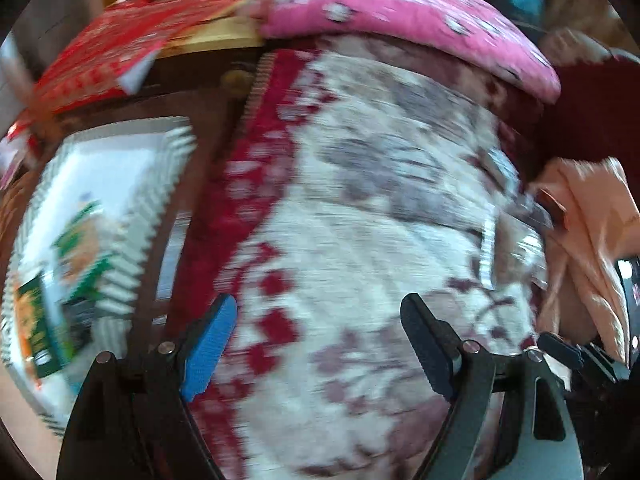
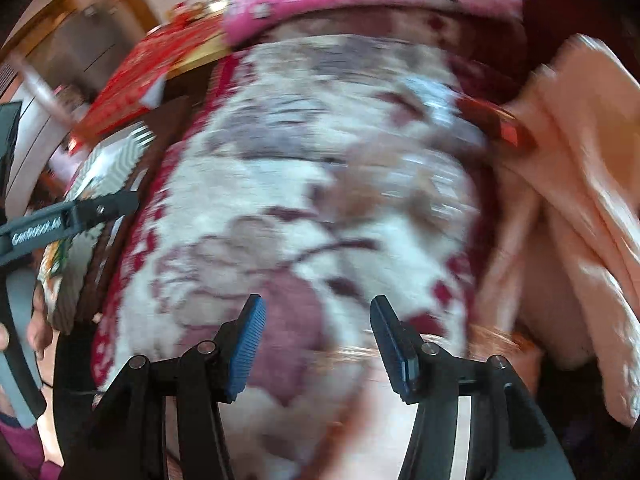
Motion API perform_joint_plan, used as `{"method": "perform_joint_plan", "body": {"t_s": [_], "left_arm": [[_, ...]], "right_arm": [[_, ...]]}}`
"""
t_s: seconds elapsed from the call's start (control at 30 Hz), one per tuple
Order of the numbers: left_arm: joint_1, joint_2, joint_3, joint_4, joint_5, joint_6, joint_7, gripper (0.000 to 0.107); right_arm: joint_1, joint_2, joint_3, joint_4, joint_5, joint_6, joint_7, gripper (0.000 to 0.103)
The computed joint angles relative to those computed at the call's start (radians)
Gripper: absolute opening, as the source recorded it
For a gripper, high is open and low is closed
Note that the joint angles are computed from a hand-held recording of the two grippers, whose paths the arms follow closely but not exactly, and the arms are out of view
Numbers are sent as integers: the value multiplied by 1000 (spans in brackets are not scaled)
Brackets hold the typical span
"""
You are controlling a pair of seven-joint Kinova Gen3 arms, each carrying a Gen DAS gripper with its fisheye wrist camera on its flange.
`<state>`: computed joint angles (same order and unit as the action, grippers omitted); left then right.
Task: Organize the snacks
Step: 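Move both open tools back to the snack pile on the blanket, then grasp the clear bag of nuts with the left tool while the right tool grasps the red wrapped candy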
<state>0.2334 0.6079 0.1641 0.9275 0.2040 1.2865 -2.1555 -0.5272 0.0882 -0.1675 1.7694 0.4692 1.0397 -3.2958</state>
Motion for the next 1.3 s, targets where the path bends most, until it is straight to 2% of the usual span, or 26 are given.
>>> {"method": "perform_joint_plan", "body": {"t_s": [0.17,0.3,0.57,0.8,0.9,1.0,1.03,1.17,1.3], "left_arm": [[70,11,20,-1,-10,30,3,84],[138,56,24,-67,-22,101,32,84],[259,132,17,-168,-42,175,153,87],[361,148,1,-146,-108,139,168,90],[376,145,1,-119,-117,104,183,95],[369,132,12,-79,-116,62,163,94],[358,130,21,-70,-106,56,150,92],[317,127,43,-81,-81,86,73,51],[274,161,50,-159,-43,176,18,40]], "right_arm": [[30,-69,-3,81,0,19,-88,59],[46,-95,-28,118,22,10,-157,63],[76,-100,-34,156,-25,-47,-159,65],[81,-120,-48,168,-17,-28,-207,66],[88,-133,-54,182,-17,-30,-232,66],[96,-135,-55,185,-27,-39,-232,66],[101,-138,-51,188,-38,-49,-223,66],[111,-136,-52,187,-53,-65,-203,66],[114,-127,-50,171,-46,-59,-167,66]]}}
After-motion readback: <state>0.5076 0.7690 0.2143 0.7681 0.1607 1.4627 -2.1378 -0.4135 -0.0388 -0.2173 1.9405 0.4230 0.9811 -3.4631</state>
